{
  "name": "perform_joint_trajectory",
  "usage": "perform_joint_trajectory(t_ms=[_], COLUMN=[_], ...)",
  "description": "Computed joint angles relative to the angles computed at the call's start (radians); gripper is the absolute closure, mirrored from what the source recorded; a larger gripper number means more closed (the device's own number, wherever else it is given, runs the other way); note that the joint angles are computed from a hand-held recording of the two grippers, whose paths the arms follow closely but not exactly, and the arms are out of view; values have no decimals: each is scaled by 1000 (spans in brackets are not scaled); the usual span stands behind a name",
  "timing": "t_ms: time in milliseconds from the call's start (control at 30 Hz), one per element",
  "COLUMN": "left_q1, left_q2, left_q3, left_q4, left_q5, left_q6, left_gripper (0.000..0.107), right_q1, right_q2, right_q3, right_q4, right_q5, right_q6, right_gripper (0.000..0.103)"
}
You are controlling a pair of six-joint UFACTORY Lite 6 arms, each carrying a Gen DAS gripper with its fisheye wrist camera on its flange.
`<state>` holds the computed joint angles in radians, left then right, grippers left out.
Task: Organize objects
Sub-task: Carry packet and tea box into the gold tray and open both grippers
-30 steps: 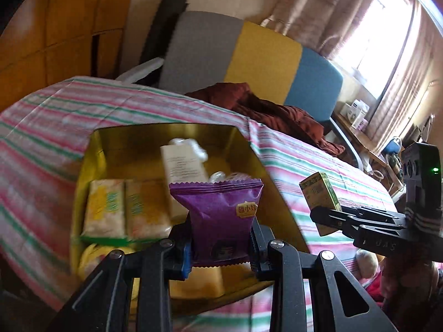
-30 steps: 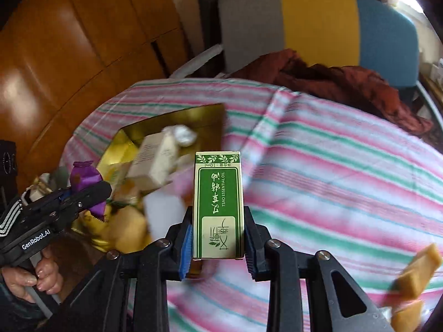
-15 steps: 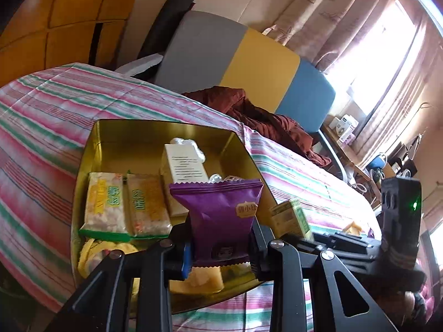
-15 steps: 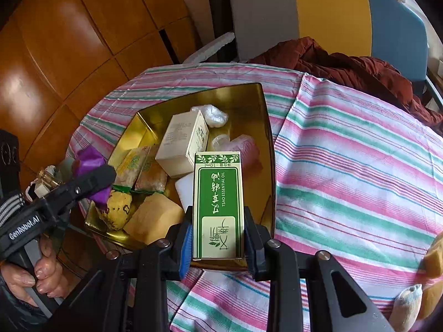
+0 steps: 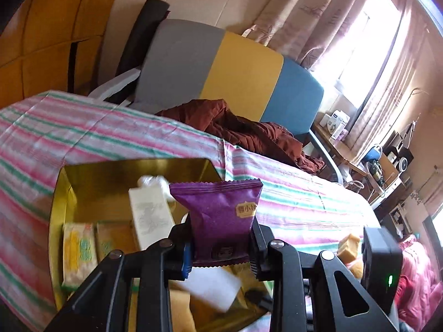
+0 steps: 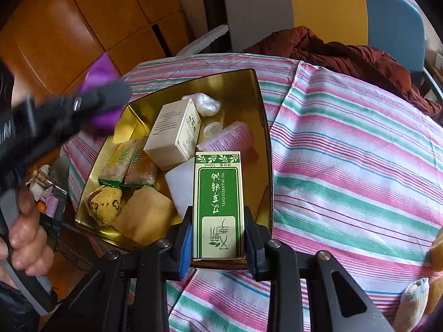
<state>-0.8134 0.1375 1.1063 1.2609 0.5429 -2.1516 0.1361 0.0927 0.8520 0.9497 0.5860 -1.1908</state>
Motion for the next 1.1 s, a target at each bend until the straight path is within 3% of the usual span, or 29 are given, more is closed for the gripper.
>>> perform_joint_trajectory(t_ms=[200, 333, 400, 900, 1100], left_q1=[91, 145, 152, -94, -211], left_q2=[118, 208, 220, -9, -1], left_q3=[157, 264, 272, -126, -131], left_q4=[-62, -160, -168, -27, -95], left_q5=[-57, -64, -64, 101, 233], left_q6=[147, 274, 280, -111, -111], left_gripper=[75, 50, 50, 44, 42], right_q1=[16, 2, 0, -26, -32], right_q2=[21, 45, 39, -65, -130], right_q3=[-7, 3, -3, -66, -108], right_q4=[16, 36, 44, 70, 51], right_q5=[-22, -7, -1, -7, -23], right_q6=[-25, -42, -55, -60, -34], right_gripper=[70, 61, 58, 54, 54])
